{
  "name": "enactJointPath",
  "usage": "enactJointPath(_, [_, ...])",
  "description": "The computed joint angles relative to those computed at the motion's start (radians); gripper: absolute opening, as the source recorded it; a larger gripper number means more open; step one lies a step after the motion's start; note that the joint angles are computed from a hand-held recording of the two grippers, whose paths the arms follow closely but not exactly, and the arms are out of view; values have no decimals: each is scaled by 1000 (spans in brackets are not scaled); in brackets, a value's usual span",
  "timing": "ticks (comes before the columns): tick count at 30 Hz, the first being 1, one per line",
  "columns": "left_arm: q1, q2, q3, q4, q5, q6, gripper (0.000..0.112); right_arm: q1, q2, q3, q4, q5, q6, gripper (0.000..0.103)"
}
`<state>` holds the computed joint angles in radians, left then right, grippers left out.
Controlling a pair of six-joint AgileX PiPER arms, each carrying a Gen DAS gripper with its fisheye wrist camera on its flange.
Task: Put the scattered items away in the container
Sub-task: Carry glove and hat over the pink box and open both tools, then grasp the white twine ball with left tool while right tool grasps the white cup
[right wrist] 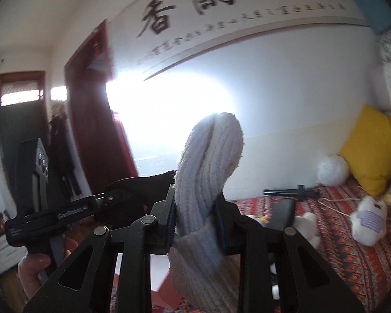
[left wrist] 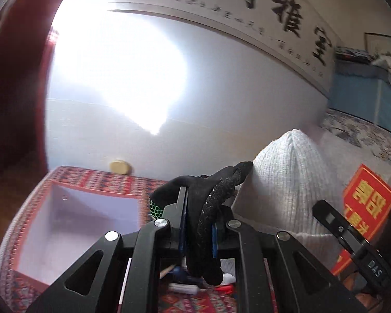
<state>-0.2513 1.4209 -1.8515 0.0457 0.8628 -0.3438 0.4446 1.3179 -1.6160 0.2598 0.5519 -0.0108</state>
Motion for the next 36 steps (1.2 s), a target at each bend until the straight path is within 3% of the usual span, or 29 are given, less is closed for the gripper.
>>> enactJointPath(6, [271, 14, 106, -134, 11, 131, 10, 185, 245, -164, -72, 11, 50, 24])
enactJointPath(11, [405, 110, 156, -203, 31, 191, 10, 242, 495, -364, -69, 92, 70, 24])
enactJointPath(12, [421, 133, 155, -190, 40, 176, 14, 238, 542, -409, -38, 120, 48, 25])
enactJointPath(13, [429, 152, 154, -161, 46, 147, 20, 235, 599, -465, -7, 151, 29, 29])
enactJointPath(14, [434, 167, 149, -134, 53, 126, 44, 232, 624, -482, 14, 165, 16, 31])
enactJointPath(15, [438, 171, 151, -120, 50, 117, 74, 231, 645, -490, 17, 157, 18, 40])
enactJointPath(16, [445, 164, 165, -116, 28, 114, 84, 230, 652, -488, 4, 138, 30, 70])
enactJointPath(18, [456, 142, 182, -111, -6, 106, 97, 227, 603, -391, -36, 10, 61, 97])
enactJointPath(20, [456, 118, 197, -107, -36, 89, 101, 214, 536, -299, -29, -93, 23, 96])
enactJointPath(25, [350, 117, 184, -68, -75, 31, 103, 122, 369, -132, -30, -145, 10, 97])
enactJointPath(29, [141, 163, 142, 119, -43, -87, 103, -45, 250, 27, 96, -153, -87, 98])
enactJointPath(36, [-226, 390, -11, 338, 10, -112, 103, -396, 227, 220, 527, -31, -368, 98])
